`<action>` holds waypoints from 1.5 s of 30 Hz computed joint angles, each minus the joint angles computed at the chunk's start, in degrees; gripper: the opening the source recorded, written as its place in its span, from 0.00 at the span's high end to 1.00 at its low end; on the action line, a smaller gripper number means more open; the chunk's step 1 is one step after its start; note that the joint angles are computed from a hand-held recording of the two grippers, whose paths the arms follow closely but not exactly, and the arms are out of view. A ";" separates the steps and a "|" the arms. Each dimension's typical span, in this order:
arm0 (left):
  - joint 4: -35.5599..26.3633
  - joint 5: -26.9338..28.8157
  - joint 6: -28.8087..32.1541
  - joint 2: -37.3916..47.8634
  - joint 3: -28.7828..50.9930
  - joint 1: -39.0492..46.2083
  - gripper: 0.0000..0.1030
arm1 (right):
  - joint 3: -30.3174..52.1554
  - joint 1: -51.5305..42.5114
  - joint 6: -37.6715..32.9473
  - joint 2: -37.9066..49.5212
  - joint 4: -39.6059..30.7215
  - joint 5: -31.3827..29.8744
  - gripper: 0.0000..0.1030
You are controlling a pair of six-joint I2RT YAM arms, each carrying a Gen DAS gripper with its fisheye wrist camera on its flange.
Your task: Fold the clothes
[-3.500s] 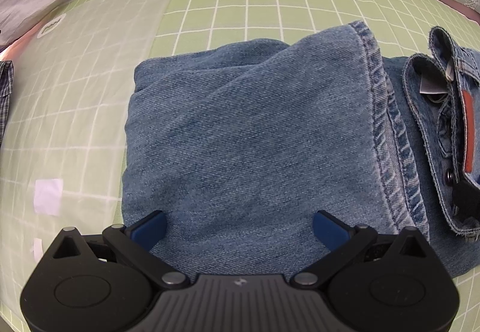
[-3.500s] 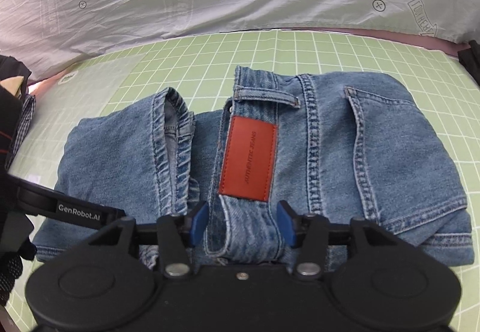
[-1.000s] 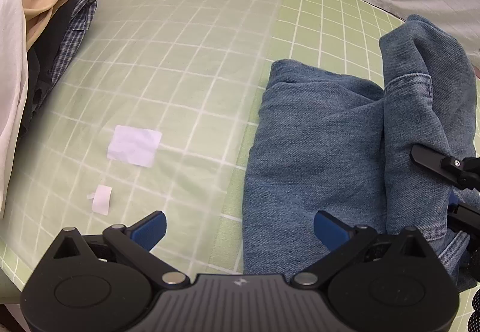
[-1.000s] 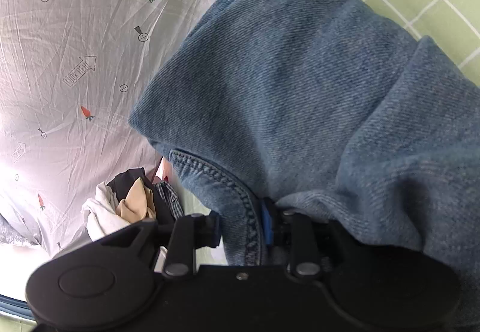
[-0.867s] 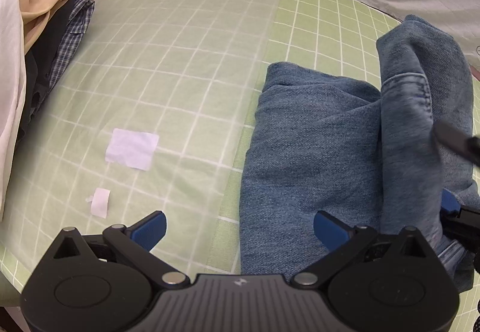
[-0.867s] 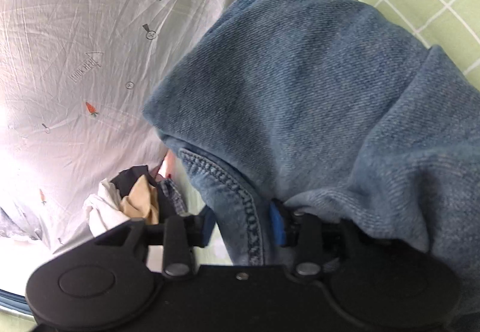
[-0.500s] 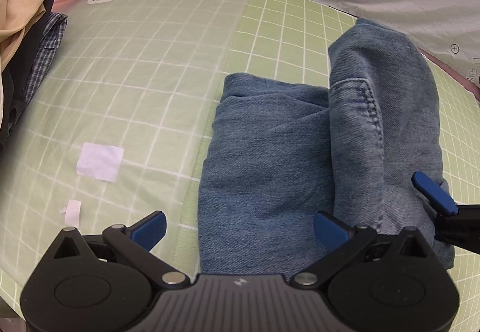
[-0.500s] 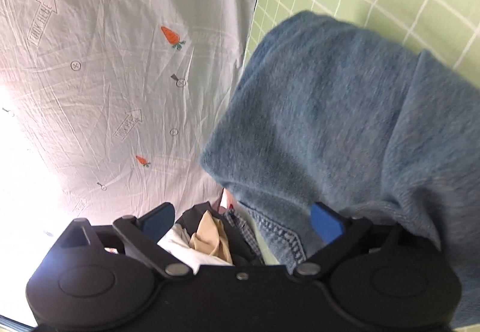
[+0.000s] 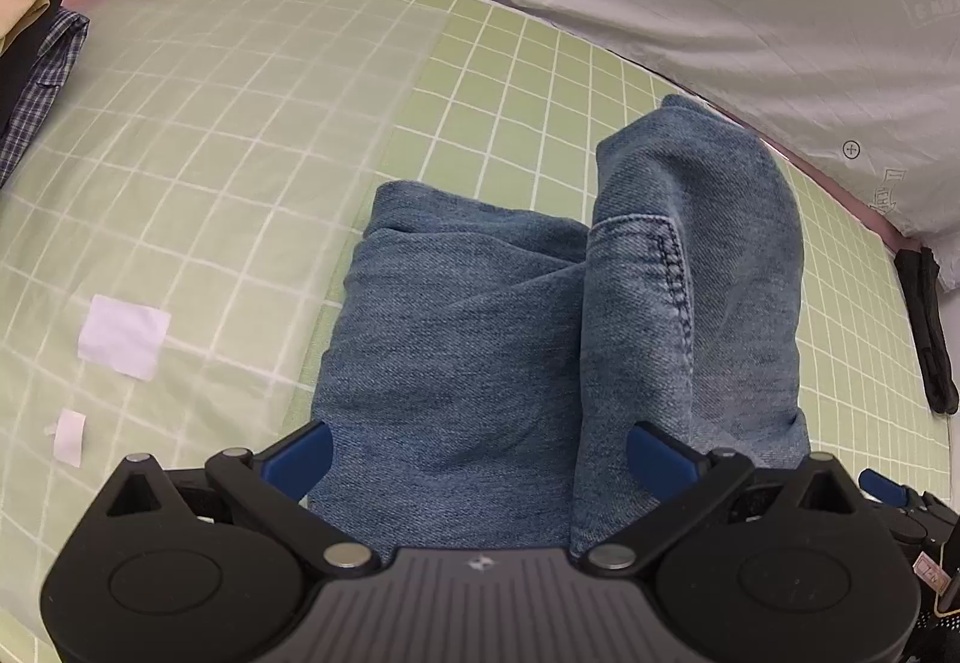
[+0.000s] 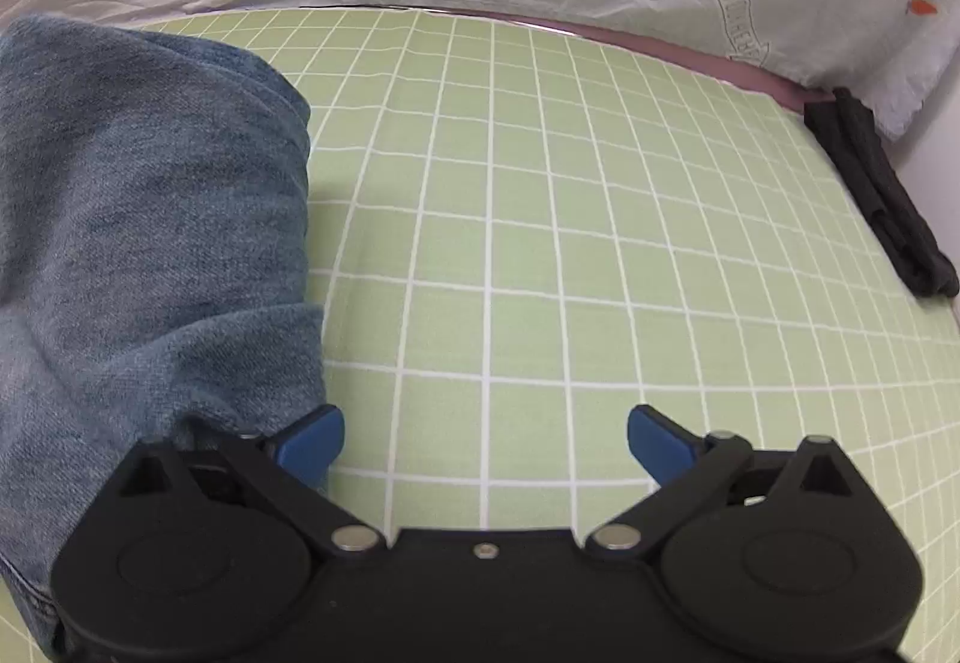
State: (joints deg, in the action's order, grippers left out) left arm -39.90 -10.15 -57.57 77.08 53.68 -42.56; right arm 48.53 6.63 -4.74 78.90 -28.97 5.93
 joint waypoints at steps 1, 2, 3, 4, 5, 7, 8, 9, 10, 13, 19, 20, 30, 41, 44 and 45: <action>0.27 0.38 0.17 -0.65 -0.41 0.51 0.00 | 0.35 0.14 1.29 0.58 -0.35 0.15 0.01; 0.54 0.73 0.38 -1.34 -0.82 1.01 0.00 | 1.05 0.92 2.73 1.58 -0.65 0.88 0.01; 0.87 0.70 0.90 -2.14 -1.19 1.36 0.00 | 1.41 1.25 3.50 2.25 -0.81 1.45 0.01; 0.99 0.23 1.68 -2.36 -1.10 1.26 0.00 | 1.71 1.32 3.79 2.69 -0.85 1.66 0.01; 1.21 -0.15 2.45 -2.55 -1.01 1.17 0.00 | 2.00 1.36 4.06 3.12 -0.88 1.81 0.01; 2.97 0.24 3.50 -2.39 -0.94 0.76 0.00 | 2.33 1.24 4.86 4.51 -0.30 1.09 0.01; 3.92 0.47 3.99 -2.26 -0.88 0.53 0.00 | 2.48 1.07 5.08 4.76 -0.41 1.00 0.01; 5.29 0.84 4.25 -1.75 -0.69 0.12 0.00 | 2.38 1.24 5.45 4.40 -0.89 1.16 0.01; 6.49 0.86 4.68 -0.71 -0.28 -0.41 0.00 | 2.27 1.40 5.81 4.05 -1.36 1.31 0.01; 8.71 1.14 6.38 4.06 2.06 -1.61 0.06 | 2.61 1.40 6.16 4.04 -1.78 0.77 0.01; 11.35 7.95 6.42 11.68 4.58 -0.20 0.63 | 2.52 1.03 6.72 3.45 -2.68 -0.22 0.01; 12.18 8.34 5.70 11.40 3.83 0.14 0.69 | 2.45 1.04 6.87 3.36 -2.78 -0.08 0.01; 25.17 20.99 -7.08 -5.47 -11.43 7.20 0.87 | 2.81 1.34 8.51 4.11 -3.68 -0.12 0.01; 11.35 15.71 -4.83 -15.33 -17.91 16.90 0.72 | 2.86 2.65 8.33 3.67 -4.92 -0.47 0.01; 16.68 20.47 -5.52 -15.27 -22.70 20.73 0.64 | 3.86 2.68 9.01 3.23 -5.93 -2.40 0.01; 16.33 20.71 -4.60 -15.26 -22.31 20.58 0.57 | 4.19 2.66 9.24 3.05 -6.23 -3.10 0.01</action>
